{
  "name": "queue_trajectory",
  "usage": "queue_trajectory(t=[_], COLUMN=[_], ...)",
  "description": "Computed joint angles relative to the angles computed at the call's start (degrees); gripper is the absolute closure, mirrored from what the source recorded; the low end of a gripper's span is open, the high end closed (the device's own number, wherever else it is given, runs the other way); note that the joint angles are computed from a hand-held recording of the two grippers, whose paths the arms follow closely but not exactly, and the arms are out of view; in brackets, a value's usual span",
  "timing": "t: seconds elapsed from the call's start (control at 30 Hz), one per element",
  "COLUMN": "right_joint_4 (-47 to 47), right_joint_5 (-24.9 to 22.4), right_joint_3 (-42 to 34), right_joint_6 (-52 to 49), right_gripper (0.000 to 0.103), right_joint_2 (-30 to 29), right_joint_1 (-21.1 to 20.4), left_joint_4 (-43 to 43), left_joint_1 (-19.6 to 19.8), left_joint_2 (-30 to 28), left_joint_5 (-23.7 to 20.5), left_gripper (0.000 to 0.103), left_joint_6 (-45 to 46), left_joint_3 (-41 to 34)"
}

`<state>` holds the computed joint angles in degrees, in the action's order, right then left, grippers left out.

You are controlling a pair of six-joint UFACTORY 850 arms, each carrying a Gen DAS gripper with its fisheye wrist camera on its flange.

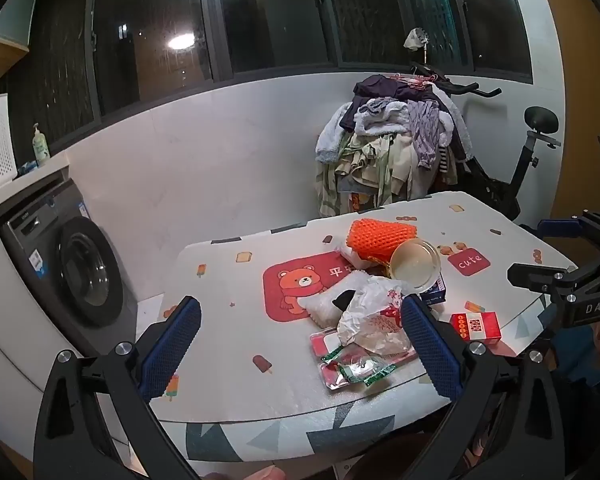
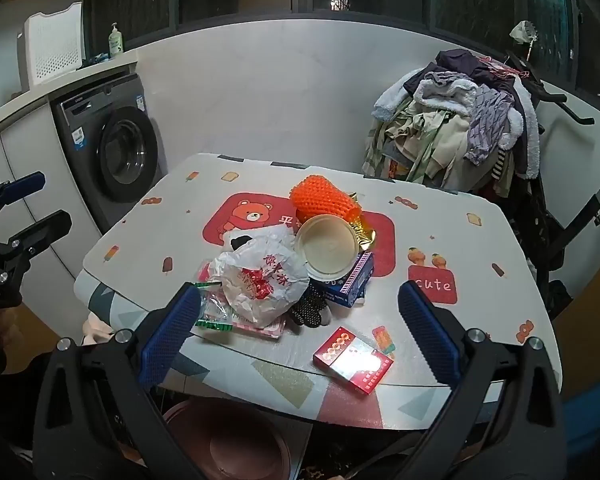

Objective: Collect trash

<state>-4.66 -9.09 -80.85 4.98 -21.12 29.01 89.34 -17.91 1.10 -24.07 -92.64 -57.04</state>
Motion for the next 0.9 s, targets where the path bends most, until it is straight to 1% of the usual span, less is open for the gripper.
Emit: queue_trajectory(t=[0.03, 0.17, 0.23, 0.3, 0.33, 0.4, 0.43, 0.6, 0.67, 0.9], right_joint_4=[-1.8, -2.4, 0.1, 1.5, -0.4, -3.7, -2.2, -1.8, -3.2, -3.9], right_joint_5=[0.8, 1.1, 0.2, -1.0, 0.8, 1.7, 1.2, 1.2, 1.7, 1.5], right_joint_3=[0.4, 0.8, 0.0, -0.7, 0.7, 1.3, 1.0, 1.1, 1.3, 1.2], right_joint_6=[1.8, 2.4, -0.3, -1.9, 0.1, 3.5, 2.0, 1.4, 3.0, 3.6], right_gripper=[0.006, 0.006, 0.006, 0.006, 0.006, 0.006, 0.006, 0.006, 0.006, 0.006], right_joint_2=[0.1, -0.1, 0.0, 0.5, 0.9, 0.9, 1.2, 1.3, 1.3, 1.3], right_joint_1=[0.1, 0.3, -0.1, -0.5, -0.2, 0.0, -0.2, -0.3, -0.2, -0.1], left_joint_4=[0.2, -1.3, 1.5, 2.4, 2.8, 3.0, 3.1, 3.0, 3.0, 2.9], left_joint_1=[0.0, 0.3, 0.0, 0.0, -0.1, -0.1, -0.1, -0.1, 0.0, -0.1], left_joint_2=[0.0, 0.0, 0.3, 0.4, 0.4, 0.5, 0.4, 0.5, 0.5, 0.6], left_joint_5=[-0.1, 0.2, -0.3, -0.3, -0.4, -0.4, -0.3, -0.2, -0.1, -0.2], left_gripper=[0.005, 0.005, 0.005, 0.005, 0.005, 0.005, 0.005, 0.005, 0.005, 0.005], left_joint_6=[-0.1, 1.2, -1.5, -2.3, -2.6, -3.0, -3.0, -2.9, -3.0, -3.0], left_joint_3=[0.0, -0.5, 0.3, 0.5, 0.6, 0.7, 0.7, 0.8, 0.7, 0.9])
